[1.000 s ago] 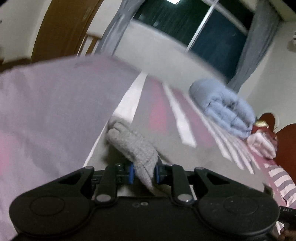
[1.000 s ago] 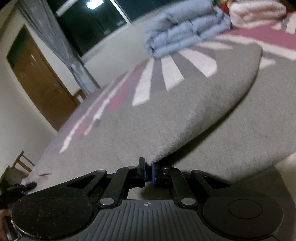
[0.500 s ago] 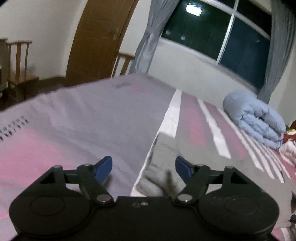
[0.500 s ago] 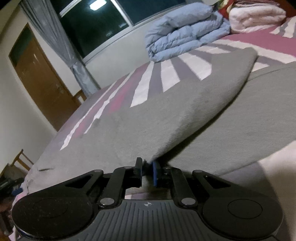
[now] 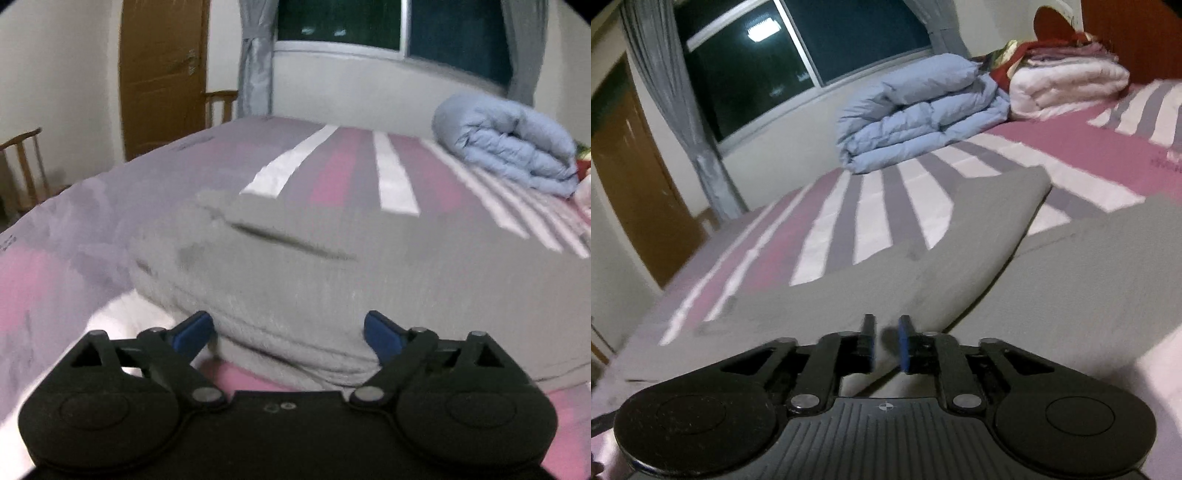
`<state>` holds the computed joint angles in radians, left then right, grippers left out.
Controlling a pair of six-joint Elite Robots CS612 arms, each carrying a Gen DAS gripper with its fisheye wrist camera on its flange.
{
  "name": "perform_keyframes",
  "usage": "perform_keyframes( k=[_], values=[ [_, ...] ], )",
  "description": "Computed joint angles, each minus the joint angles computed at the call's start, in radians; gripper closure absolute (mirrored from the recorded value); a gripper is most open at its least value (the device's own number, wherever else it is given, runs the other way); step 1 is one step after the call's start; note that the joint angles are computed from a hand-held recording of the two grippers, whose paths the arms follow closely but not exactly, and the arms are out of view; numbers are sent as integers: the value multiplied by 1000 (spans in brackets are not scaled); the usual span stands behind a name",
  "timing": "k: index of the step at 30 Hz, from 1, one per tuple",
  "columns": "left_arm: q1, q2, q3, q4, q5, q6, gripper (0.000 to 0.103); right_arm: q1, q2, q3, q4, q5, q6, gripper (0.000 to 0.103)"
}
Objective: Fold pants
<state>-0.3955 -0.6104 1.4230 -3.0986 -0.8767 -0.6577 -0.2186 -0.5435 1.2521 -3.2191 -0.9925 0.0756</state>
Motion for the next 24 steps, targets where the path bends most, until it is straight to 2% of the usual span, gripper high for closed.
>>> perform_keyframes(
  k=[1, 2, 5, 8, 10, 11, 16, 20, 22, 23, 24],
  values=[
    [1, 3, -1, 10, -2, -21, 19, 3, 6, -15, 6, -18, -8, 40],
    [4, 4, 2, 10, -10, -49, 15, 4, 13, -30, 14, -25, -18, 39],
    [17, 4, 30, -47, -56, -117, 8, 18, 30, -81, 89, -69, -94, 40],
    [22, 5, 38, -73, -71, -118, 8, 34, 47, -128, 166, -133, -168, 41],
    [22, 7, 40, -83, -70, -115, 8, 38, 50, -139, 194, -176, -206, 84],
    [23, 7, 43, -90, -74, -115, 8, 34, 46, -132, 200, -174, -202, 97],
    [18, 9, 51, -123, -68, -114, 9, 2, -2, -21, 50, -124, -165, 97],
    [17, 9, 61, -151, -71, -115, 9, -33, -40, 73, -48, -69, -97, 98],
    [18, 8, 66, -158, -73, -113, 9, -37, -43, 89, 2, -77, -88, 97],
    [18, 8, 67, -160, -75, -113, 9, -38, -38, 85, 56, -101, -74, 97],
    [18, 8, 67, -160, -75, -113, 9, -42, -33, 73, 126, -95, -65, 97]
  ],
)
